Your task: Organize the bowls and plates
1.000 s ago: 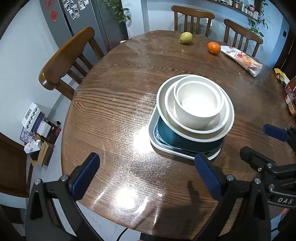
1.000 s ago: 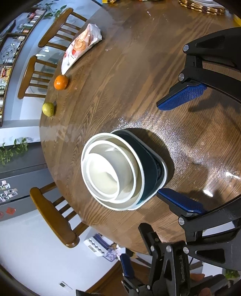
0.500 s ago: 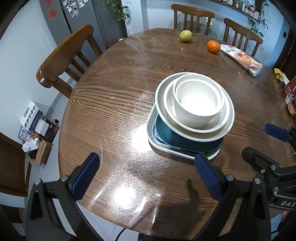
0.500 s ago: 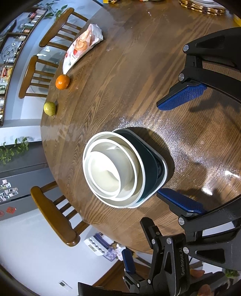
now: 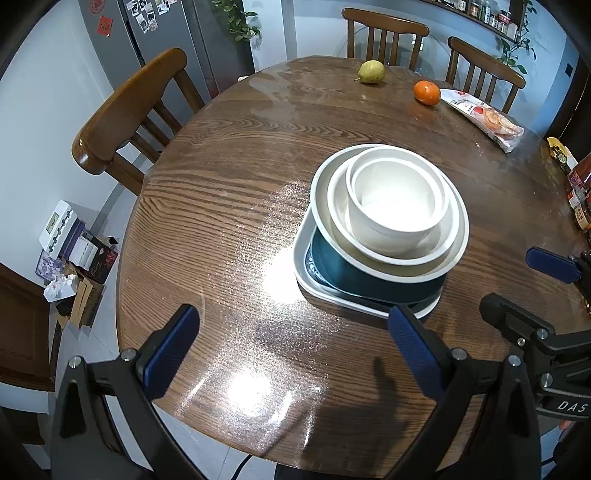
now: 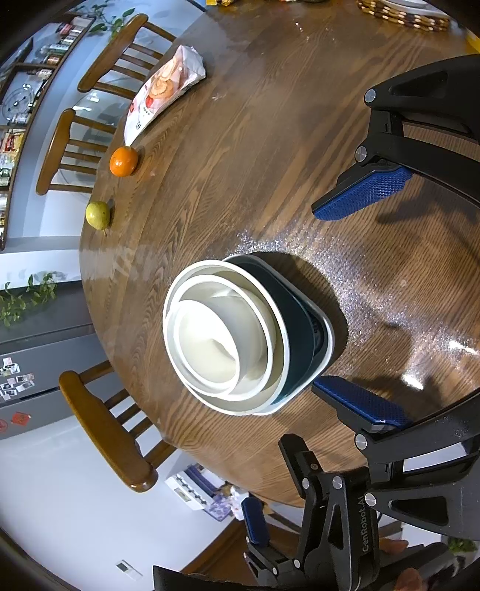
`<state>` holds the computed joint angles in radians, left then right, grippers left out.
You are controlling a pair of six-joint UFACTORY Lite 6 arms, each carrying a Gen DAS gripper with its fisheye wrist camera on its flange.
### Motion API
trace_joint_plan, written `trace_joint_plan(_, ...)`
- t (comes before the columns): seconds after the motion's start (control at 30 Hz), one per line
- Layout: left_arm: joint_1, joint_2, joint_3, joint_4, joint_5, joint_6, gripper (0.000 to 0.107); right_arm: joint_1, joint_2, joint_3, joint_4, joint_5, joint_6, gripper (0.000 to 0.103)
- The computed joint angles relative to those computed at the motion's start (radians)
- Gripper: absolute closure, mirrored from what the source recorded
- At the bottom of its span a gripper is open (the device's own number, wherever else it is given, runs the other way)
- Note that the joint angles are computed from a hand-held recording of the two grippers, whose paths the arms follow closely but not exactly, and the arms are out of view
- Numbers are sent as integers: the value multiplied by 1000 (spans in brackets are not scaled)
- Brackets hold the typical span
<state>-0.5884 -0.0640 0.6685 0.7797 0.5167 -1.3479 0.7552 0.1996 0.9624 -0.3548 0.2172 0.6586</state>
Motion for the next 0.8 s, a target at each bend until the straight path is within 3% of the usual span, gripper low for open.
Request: trace_joint_plan(0.8, 7, 13, 10, 12, 8, -2, 5, 0, 12, 4, 15, -11, -13, 16)
